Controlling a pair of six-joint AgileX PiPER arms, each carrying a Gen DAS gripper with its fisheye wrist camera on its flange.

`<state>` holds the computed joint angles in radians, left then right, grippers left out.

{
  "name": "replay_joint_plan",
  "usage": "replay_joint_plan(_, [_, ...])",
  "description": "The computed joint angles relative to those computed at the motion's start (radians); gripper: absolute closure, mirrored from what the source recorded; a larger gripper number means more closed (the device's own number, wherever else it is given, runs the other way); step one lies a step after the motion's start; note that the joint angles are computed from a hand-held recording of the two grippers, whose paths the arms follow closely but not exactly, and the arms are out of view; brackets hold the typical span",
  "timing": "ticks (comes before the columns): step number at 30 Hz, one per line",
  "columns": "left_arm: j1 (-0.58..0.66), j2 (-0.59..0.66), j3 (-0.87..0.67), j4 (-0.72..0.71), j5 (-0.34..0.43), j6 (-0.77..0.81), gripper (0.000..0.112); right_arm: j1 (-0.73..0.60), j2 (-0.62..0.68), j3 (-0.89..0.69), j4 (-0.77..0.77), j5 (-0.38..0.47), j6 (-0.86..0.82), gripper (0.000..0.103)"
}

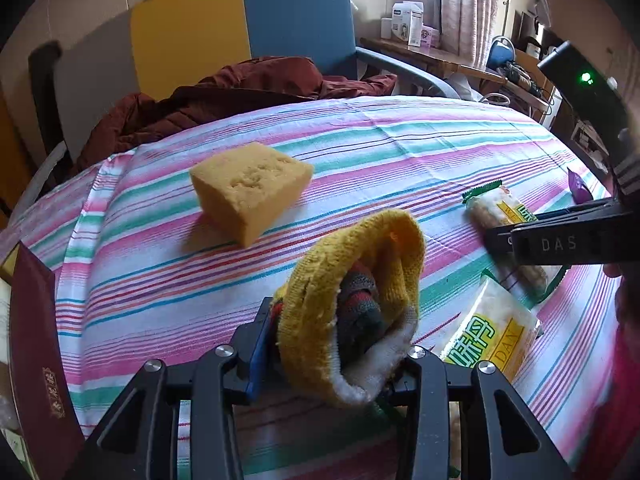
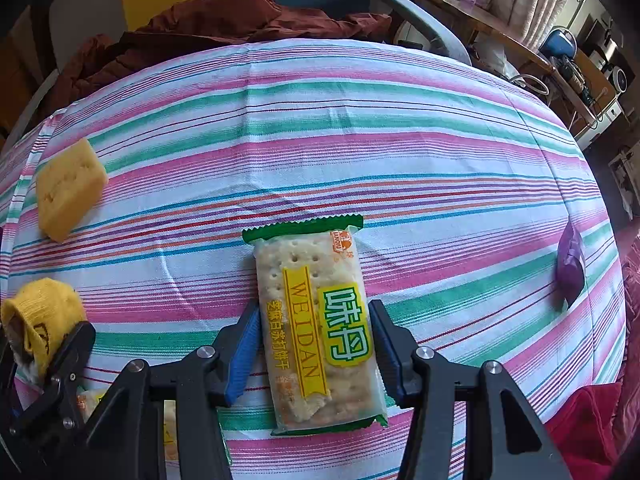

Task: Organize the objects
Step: 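Grasp the yellow sock bundle with left tool while right tool holds the cracker packet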

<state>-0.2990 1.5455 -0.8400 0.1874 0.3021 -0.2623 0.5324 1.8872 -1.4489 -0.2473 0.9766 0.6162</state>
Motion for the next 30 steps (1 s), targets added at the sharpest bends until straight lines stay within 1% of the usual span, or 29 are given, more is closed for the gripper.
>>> replay_joint_plan(1, [0.006,0.000,0.001,-0.030,-0.004,0.028,0.069,-0.015,-0.019,0.024,0.003,-0.009,-0.015,0.050])
replay_joint_plan(3, [0.008,0.000,0.003,-0.042,-0.007,0.038,0.069,-0.013,-0.036,0.053,-0.001,-0.022,-0.009,0.050])
replay_joint_plan(4, [0.008,-0.001,0.004,-0.039,-0.008,0.037,0.069,-0.012,-0.028,0.041,-0.003,-0.007,-0.006,0.050])
replay_joint_plan(5, [0.008,-0.001,0.004,-0.039,-0.008,0.037,0.069,-0.032,0.020,-0.008,0.004,-0.031,-0.034,0.050])
replay_joint_plan(6, [0.010,-0.001,0.003,-0.044,-0.007,0.042,0.069,-0.035,0.028,-0.021,0.004,-0.017,-0.037,0.050])
replay_joint_plan(13, [0.008,0.001,0.004,-0.030,-0.011,0.023,0.068,-0.002,0.001,0.001,-0.006,-0.015,-0.007,0.053])
replay_joint_plan(16, [0.004,0.001,0.005,-0.016,-0.014,0.006,0.067,-0.014,0.016,-0.010,-0.021,-0.021,-0.007,0.054])
replay_joint_plan(17, [0.004,0.001,0.006,-0.016,-0.013,0.006,0.067,0.022,-0.001,-0.014,-0.010,0.004,0.014,0.054])
replay_joint_plan(19, [0.004,-0.002,0.006,-0.021,-0.012,0.010,0.068,0.030,-0.004,-0.011,-0.014,0.005,0.024,0.054])
replay_joint_plan(20, [0.003,-0.002,0.006,-0.020,-0.011,0.009,0.068,0.009,0.008,-0.015,-0.010,-0.009,0.003,0.054])
replay_joint_plan(24, [-0.001,-0.011,0.005,-0.007,0.003,-0.002,0.070,0.010,-0.001,-0.007,-0.006,-0.019,0.004,0.054])
replay_joint_plan(27, [-0.008,-0.029,0.017,0.039,0.017,-0.042,0.071,0.007,0.000,-0.007,-0.003,-0.027,-0.003,0.054])
replay_joint_plan(30, [-0.001,-0.065,0.030,-0.005,0.051,0.004,0.072,0.004,0.000,-0.008,0.001,-0.032,-0.008,0.054])
